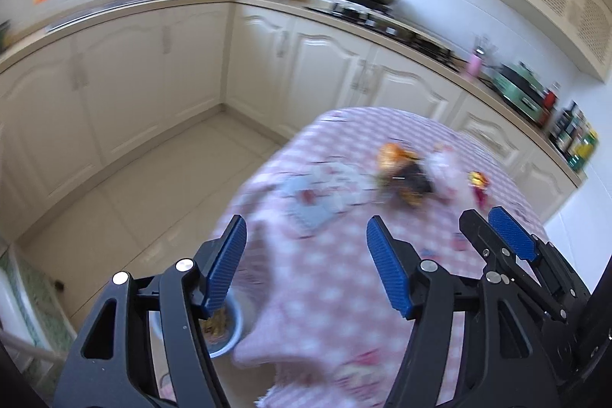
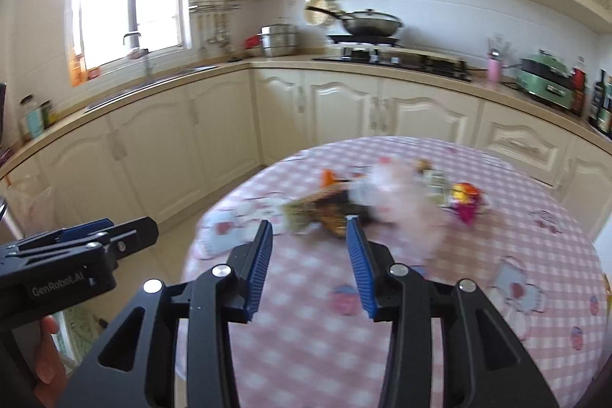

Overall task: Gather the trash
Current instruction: 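Move back to the table and grasp the white plastic bag with the left tool, then grasp the red-yellow candy wrapper with the right tool while the left tool holds the bag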

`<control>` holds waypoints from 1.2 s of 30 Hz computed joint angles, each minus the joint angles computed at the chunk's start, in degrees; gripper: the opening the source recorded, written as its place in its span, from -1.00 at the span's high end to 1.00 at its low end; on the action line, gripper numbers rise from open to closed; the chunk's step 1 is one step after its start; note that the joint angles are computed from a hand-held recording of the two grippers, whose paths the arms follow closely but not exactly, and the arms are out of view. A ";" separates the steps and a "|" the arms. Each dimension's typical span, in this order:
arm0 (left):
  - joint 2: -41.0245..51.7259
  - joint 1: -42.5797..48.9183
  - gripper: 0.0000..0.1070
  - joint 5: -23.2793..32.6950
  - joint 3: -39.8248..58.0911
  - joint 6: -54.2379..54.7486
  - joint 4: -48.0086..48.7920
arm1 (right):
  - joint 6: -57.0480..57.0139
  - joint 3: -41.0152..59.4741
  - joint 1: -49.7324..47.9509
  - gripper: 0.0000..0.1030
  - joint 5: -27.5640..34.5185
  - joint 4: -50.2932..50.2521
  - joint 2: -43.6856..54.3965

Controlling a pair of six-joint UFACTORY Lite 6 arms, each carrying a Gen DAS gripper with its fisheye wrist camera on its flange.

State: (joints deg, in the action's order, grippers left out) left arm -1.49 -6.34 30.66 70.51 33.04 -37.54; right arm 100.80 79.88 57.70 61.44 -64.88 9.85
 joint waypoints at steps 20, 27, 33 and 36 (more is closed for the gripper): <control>30.87 -27.25 -0.18 0.18 31.51 -29.52 21.14 | 0.15 -33.64 -23.45 0.17 -11.07 0.40 -29.78; 40.48 -28.73 0.08 4.16 43.01 -31.24 22.51 | -1.07 -33.71 -30.53 0.10 -19.07 0.70 -28.29; 40.27 -28.82 0.56 3.25 43.71 -27.79 19.96 | -4.70 -30.32 -33.71 0.06 -23.13 2.91 -24.27; 35.60 -27.33 0.57 0.74 38.37 -22.32 14.15 | -7.38 -27.92 -35.10 0.05 -25.11 4.73 -21.41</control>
State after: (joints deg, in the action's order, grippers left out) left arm 34.10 -33.68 31.40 108.88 10.72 -23.39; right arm 93.43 51.96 22.59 36.33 -60.15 -11.56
